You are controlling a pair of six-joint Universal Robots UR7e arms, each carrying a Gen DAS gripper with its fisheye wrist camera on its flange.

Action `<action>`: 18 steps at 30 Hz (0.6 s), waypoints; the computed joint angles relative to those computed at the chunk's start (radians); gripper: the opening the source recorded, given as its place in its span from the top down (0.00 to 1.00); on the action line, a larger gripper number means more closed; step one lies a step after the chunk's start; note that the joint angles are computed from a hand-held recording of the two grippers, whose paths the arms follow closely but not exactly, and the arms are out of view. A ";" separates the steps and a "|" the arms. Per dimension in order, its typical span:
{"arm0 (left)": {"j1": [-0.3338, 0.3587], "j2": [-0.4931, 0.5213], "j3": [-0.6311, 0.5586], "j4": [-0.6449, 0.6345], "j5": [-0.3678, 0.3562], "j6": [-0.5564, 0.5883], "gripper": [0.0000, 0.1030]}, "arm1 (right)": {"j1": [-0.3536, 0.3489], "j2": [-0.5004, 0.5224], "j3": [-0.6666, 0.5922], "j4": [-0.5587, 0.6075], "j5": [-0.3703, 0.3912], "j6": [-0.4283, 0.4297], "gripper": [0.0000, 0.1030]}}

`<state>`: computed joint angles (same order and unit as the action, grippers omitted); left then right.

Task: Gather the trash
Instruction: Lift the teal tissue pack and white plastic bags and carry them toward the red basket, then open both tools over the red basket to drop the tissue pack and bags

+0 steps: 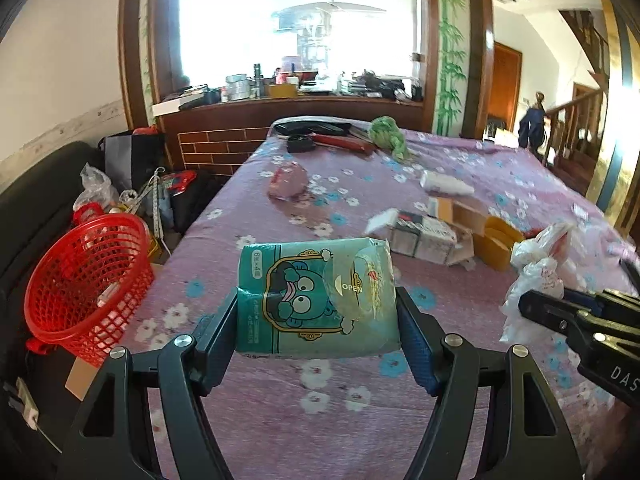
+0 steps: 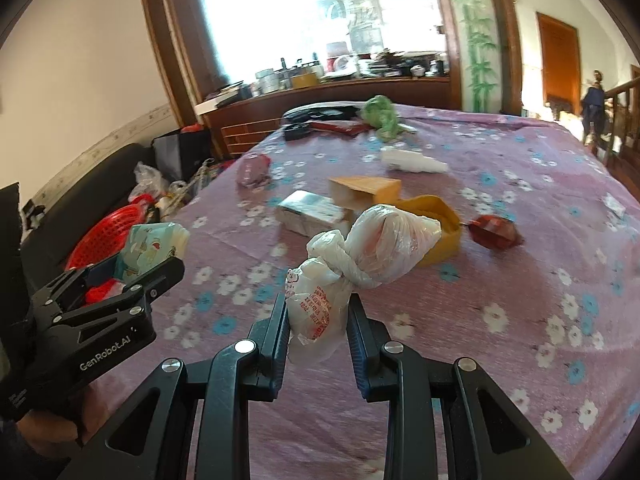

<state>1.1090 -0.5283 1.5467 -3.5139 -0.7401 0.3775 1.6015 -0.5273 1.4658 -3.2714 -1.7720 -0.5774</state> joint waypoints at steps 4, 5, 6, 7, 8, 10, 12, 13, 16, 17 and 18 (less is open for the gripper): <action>0.017 -0.063 0.025 -0.009 -0.002 -0.030 0.31 | 0.028 0.011 -0.049 0.101 0.023 -0.002 0.71; 0.022 -0.077 0.028 -0.010 -0.001 -0.035 0.31 | 0.036 0.017 -0.069 0.134 0.031 0.004 0.71; 0.027 -0.092 0.034 -0.017 0.002 -0.040 0.31 | 0.041 0.021 -0.082 0.157 0.037 0.007 0.71; 0.033 -0.108 0.040 -0.027 0.007 -0.042 0.31 | 0.051 0.030 -0.108 0.195 0.046 0.011 0.71; 0.039 -0.123 0.044 -0.038 0.015 -0.040 0.31 | 0.061 0.040 -0.134 0.228 0.053 0.013 0.71; 0.052 -0.147 0.048 -0.058 0.032 -0.026 0.31 | 0.080 0.061 -0.180 0.286 0.065 0.013 0.71; 0.067 -0.167 0.048 -0.082 0.055 -0.006 0.30 | 0.100 0.090 -0.235 0.343 0.075 0.012 0.71; 0.076 -0.176 0.047 -0.089 0.064 0.003 0.30 | 0.114 0.109 -0.270 0.373 0.080 0.007 0.71; 0.108 -0.204 0.045 -0.092 0.086 0.014 0.30 | 0.150 0.165 -0.364 0.444 0.085 -0.010 0.71; 0.120 -0.213 0.043 -0.085 0.093 0.014 0.30 | 0.162 0.188 -0.405 0.482 0.091 -0.013 0.71; 0.133 -0.222 0.042 -0.076 0.097 0.012 0.30 | 0.173 0.211 -0.444 0.514 0.093 -0.019 0.71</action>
<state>1.2421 -0.7505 1.5887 -3.5897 -0.6436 0.3898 1.7746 -0.3160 1.0221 -2.7570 -1.6786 -0.5961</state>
